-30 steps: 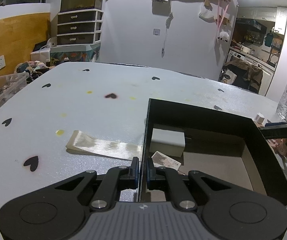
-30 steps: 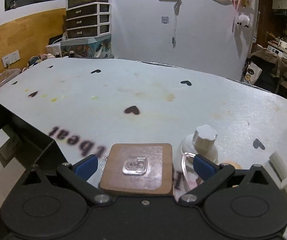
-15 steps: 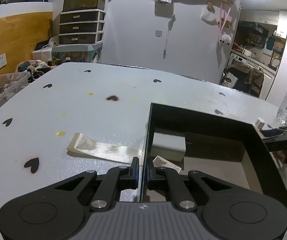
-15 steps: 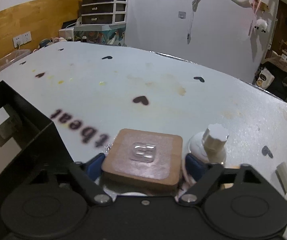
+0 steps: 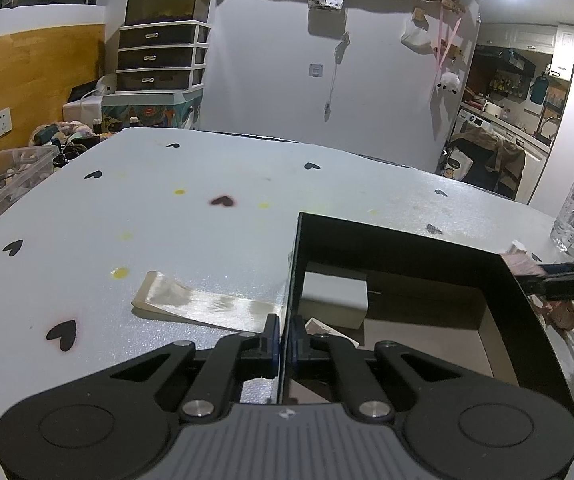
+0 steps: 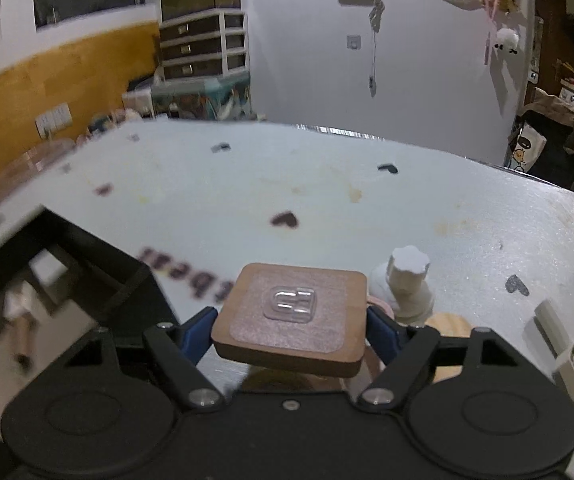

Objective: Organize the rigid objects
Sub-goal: 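Carry the brown wooden block into the black box and release it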

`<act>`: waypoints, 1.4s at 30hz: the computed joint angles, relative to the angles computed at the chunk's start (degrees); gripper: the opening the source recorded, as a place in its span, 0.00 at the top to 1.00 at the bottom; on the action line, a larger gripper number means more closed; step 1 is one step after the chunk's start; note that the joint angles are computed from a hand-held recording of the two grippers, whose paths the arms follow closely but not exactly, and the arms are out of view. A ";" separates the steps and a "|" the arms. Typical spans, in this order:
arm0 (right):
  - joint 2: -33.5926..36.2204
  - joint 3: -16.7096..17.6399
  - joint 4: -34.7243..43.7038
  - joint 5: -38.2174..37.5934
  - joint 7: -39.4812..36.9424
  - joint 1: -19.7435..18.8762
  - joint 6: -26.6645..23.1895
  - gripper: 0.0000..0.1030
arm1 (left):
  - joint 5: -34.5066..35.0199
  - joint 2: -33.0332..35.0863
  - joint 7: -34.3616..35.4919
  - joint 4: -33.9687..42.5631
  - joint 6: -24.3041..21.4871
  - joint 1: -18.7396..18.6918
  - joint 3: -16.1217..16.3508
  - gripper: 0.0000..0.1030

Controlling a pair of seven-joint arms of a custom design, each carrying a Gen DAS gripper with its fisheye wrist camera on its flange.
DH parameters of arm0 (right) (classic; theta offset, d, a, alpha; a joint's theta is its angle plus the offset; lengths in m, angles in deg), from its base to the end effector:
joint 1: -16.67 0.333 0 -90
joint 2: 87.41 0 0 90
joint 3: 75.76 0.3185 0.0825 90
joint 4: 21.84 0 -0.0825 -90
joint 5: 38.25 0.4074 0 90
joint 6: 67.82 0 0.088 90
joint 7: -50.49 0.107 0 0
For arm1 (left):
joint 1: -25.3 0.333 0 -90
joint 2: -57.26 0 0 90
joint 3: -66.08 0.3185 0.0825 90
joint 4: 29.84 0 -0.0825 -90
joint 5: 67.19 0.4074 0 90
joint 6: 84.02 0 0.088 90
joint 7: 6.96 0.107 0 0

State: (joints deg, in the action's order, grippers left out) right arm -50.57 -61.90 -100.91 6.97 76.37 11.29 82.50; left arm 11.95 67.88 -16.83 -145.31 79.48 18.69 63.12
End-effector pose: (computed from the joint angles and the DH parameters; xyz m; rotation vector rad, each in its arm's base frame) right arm 0.7873 0.0534 0.3979 -2.0091 1.0748 -0.3935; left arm 0.6094 -0.1554 0.3912 -1.9309 1.3612 -0.8095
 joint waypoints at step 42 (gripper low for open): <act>-4.82 -4.90 1.64 -16.23 17.15 13.41 -23.48 0.28 | 13.21 0.10 -11.65 -0.02 6.73 3.82 -0.86 0.94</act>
